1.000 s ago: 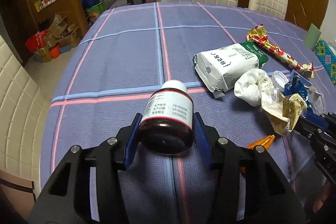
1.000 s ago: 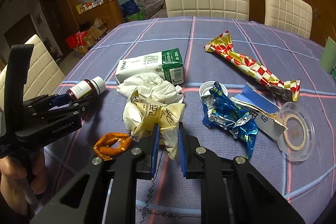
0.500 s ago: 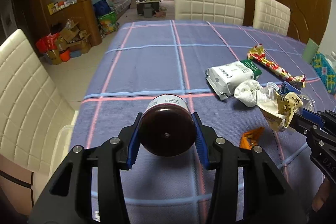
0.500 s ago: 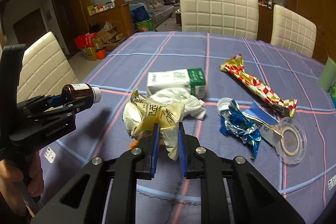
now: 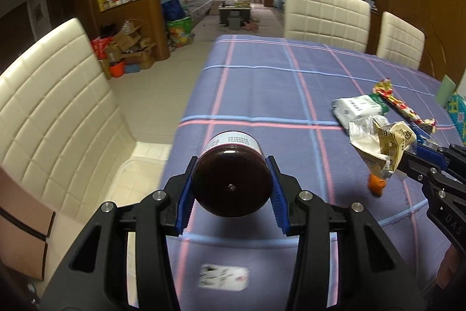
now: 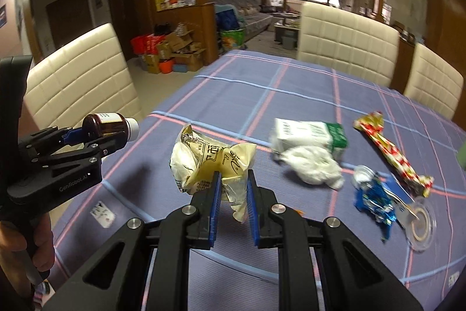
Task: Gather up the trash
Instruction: 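Carry the bottle and wrapper to the clear bin and release them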
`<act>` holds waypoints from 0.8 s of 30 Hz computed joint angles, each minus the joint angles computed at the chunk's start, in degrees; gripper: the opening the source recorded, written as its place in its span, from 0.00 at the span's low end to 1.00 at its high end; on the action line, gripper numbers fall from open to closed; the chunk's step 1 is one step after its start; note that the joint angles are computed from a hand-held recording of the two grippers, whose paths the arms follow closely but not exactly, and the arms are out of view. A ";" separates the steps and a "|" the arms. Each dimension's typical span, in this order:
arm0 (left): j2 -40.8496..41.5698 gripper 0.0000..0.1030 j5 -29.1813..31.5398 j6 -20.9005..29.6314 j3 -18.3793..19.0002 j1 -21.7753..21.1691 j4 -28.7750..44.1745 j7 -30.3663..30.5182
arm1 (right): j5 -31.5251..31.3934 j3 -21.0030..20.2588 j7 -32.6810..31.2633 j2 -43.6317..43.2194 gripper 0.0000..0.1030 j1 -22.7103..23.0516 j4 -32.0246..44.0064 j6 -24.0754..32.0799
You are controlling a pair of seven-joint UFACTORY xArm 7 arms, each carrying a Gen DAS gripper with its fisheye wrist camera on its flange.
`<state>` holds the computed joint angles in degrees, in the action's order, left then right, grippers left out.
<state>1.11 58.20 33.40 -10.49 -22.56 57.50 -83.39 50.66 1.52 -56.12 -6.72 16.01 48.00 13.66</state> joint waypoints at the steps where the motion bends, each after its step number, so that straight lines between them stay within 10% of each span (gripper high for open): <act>1: -1.14 0.45 -0.07 0.44 0.17 0.15 -1.19 -0.35 | -0.32 0.45 0.08 0.31 0.16 0.34 0.33 -0.09; 24: -21.46 0.45 -5.17 7.09 -4.42 13.53 -21.04 0.08 | -5.28 12.50 -1.86 13.95 0.16 3.53 15.35 0.62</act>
<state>-20.35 53.03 40.48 -14.91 -9.03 36.46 -83.31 45.38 14.02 -57.99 7.23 19.54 63.34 14.27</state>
